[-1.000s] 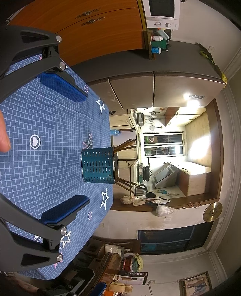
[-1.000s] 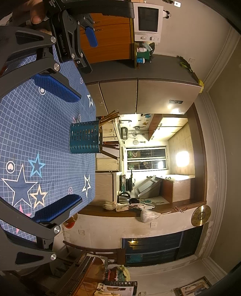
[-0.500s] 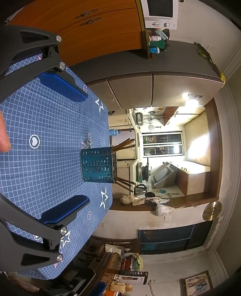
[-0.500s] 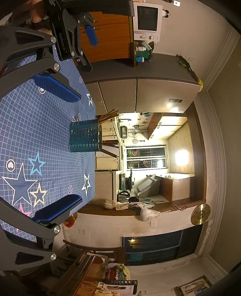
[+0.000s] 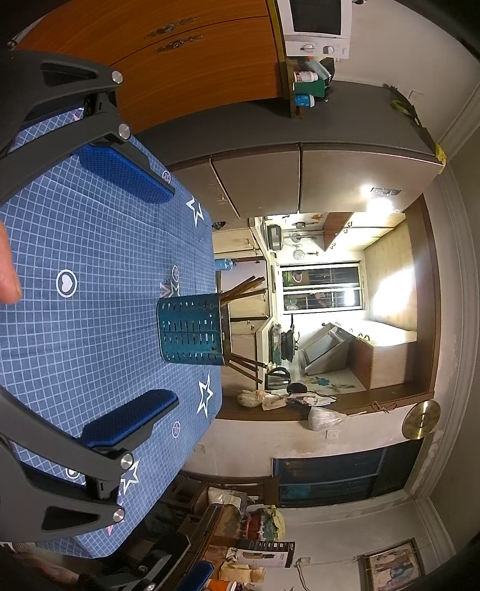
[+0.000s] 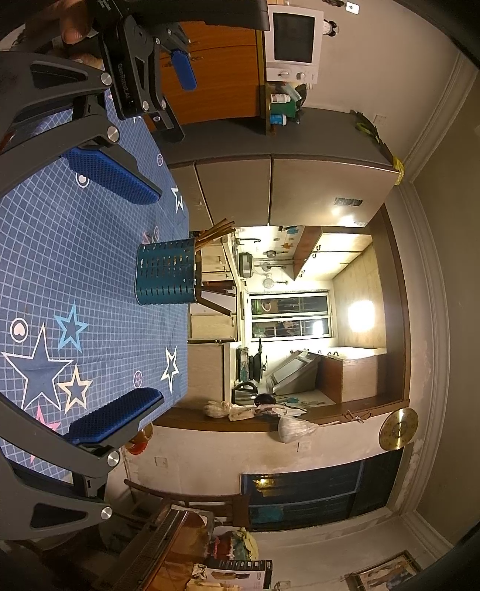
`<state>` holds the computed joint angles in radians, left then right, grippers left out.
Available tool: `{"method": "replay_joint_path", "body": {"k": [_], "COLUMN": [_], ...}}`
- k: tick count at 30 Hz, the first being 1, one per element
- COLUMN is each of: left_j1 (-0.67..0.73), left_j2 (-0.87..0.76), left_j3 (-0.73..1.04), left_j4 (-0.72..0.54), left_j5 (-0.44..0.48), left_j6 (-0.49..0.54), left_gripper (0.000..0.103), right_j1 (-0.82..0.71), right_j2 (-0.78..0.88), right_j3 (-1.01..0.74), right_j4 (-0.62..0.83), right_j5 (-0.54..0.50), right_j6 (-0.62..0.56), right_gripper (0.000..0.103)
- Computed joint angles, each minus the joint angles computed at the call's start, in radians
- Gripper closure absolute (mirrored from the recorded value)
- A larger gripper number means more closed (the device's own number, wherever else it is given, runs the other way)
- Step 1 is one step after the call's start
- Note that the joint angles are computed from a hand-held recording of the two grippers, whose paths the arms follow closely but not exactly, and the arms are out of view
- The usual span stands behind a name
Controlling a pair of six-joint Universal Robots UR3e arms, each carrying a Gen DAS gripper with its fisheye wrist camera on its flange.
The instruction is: Organize utensils
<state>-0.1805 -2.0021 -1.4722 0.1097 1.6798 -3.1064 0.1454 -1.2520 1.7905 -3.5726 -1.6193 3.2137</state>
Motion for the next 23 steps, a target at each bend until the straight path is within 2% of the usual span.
{"method": "replay_joint_path", "body": {"k": [11,15,23], "left_j1": [0.027,0.024,0.037], "left_j2": [0.007,-0.009,-0.005], "left_j3": [-0.006,0.004,0.003], "left_j4": [0.004,0.013,-0.017], "left_j5": [-0.04,-0.021,-0.023], "left_j6": [-0.014,0.006,-0.019], "left_gripper": [0.006,0.006,0.006], "right_j1": [0.009,0.017,0.025], "right_j2": [0.003,0.012,0.024], "right_j3": [-0.02,-0.038,-0.065], "right_j4": [0.016,0.031,0.053], "right_j5": [-0.005,-0.014,-0.028], "right_j6": [-0.009,-0.01,-0.008], "right_gripper": [0.003,0.004,0.003]}}
